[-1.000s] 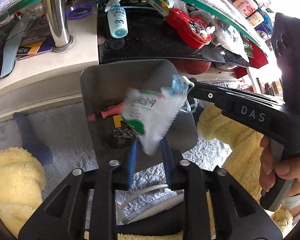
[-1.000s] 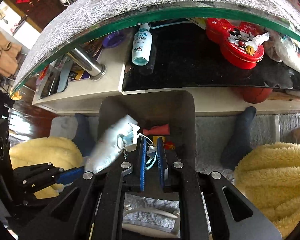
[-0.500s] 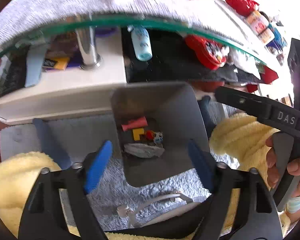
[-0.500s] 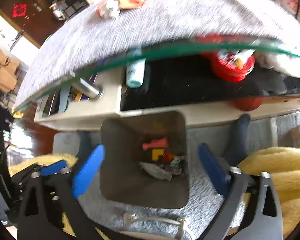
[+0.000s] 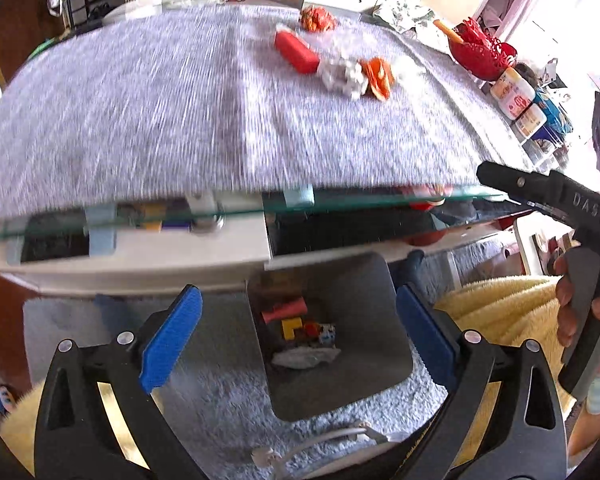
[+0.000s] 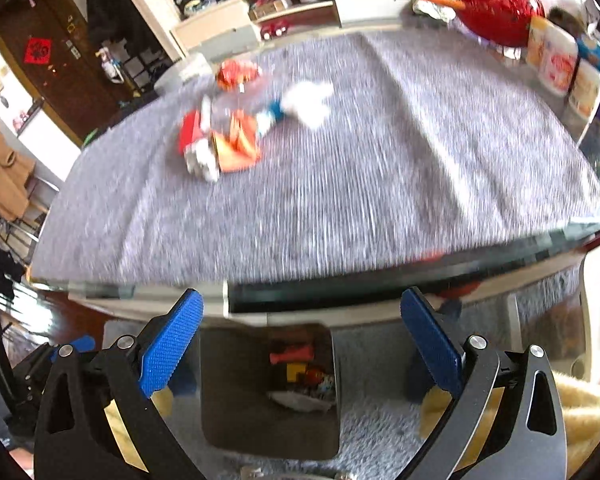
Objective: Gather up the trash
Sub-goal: 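Raise both tools back over the remaining trash on the table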
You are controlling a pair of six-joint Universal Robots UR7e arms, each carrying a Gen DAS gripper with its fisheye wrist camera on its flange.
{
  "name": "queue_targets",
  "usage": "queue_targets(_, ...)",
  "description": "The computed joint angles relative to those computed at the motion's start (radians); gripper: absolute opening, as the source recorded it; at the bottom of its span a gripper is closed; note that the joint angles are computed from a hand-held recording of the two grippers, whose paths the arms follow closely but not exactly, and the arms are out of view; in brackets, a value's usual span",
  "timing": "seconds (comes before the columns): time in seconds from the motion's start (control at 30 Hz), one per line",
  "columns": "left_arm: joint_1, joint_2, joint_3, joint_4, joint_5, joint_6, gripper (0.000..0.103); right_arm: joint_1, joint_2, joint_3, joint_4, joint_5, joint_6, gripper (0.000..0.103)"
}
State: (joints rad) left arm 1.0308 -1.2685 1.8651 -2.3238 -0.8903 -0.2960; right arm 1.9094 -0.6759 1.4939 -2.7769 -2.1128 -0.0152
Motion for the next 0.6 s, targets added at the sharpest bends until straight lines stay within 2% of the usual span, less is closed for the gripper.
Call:
queue_targets(0.2, 0.005, 0.071, -0.098, -0.013, 0.015, 0.074, 0.093, 0.001, 0.061, -0.126, 0.035, -0.008, -0.025, 0.099)
queue_targets(0.5, 0.038, 0.165, -0.232, -0.014, 0.004, 0.137, 0.093, -0.006, 0.168, -0.314, 0.117, 0.053, -0.042, 0.099)
queue_targets(0.57, 0.046, 0.182, -0.256, -0.017, 0.001, 0.152, 0.093, -0.008, 0.197, -0.358, 0.126, 0.063, -0.052, 0.097)
queue_targets(0.6, 0.05, 0.191, -0.269, -0.018, -0.001, 0.159, 0.093, -0.008, 0.213, -0.382, 0.135, 0.061, -0.061, 0.09)
